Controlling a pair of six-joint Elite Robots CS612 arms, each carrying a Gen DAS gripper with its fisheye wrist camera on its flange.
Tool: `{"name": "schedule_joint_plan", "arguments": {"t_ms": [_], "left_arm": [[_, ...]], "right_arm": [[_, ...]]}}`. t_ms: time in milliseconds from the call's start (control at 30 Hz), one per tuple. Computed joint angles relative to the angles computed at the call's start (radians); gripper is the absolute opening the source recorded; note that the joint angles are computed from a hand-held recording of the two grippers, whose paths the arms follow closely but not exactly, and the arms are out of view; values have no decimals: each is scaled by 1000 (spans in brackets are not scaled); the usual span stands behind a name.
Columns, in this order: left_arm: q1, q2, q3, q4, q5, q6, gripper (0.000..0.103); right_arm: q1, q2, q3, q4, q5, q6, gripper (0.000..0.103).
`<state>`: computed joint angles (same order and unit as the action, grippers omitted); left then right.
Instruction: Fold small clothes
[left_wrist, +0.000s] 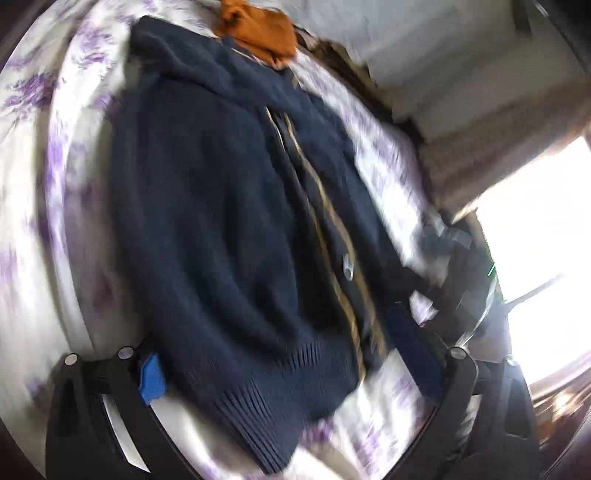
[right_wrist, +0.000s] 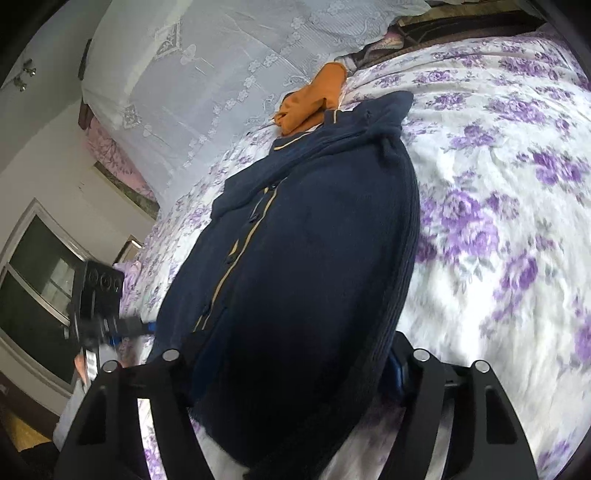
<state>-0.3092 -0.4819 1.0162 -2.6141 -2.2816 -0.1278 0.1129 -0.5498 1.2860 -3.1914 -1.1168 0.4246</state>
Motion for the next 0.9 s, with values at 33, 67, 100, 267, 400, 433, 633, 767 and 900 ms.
{"name": "schedule_joint_plan", "arguments": {"t_ms": [33,67,100,267,400,433,633,767,900], "left_arm": [[-9,-21,35,-9,34,28,99],[-16,-41,72,-31,59,46,99],[-20,-56,103,-55,70,52,99],[-19,-70,150,-161,127,-37,77],[-1,-34,92,-139,100,-131,56],[0,-33,91,-142,96,-135,55],[-10,-49,118,-144,114,-89,39],[-2,-41,112,-142,91,-117,31],[4,-24,104,-174,64,-170,32]], "right_arm": [[0,-3,11,-11,8,6,71],[0,-7,22,-21,12,10,70],[0,-12,37,-33,21,14,68],[-4,-22,68,-41,51,29,61],[-3,-24,64,-14,52,16,61],[-3,-25,66,-11,53,13,61],[-8,-26,70,-14,63,27,35],[-15,-22,85,-86,73,75,13],[-14,-17,64,5,99,49,12]]}}
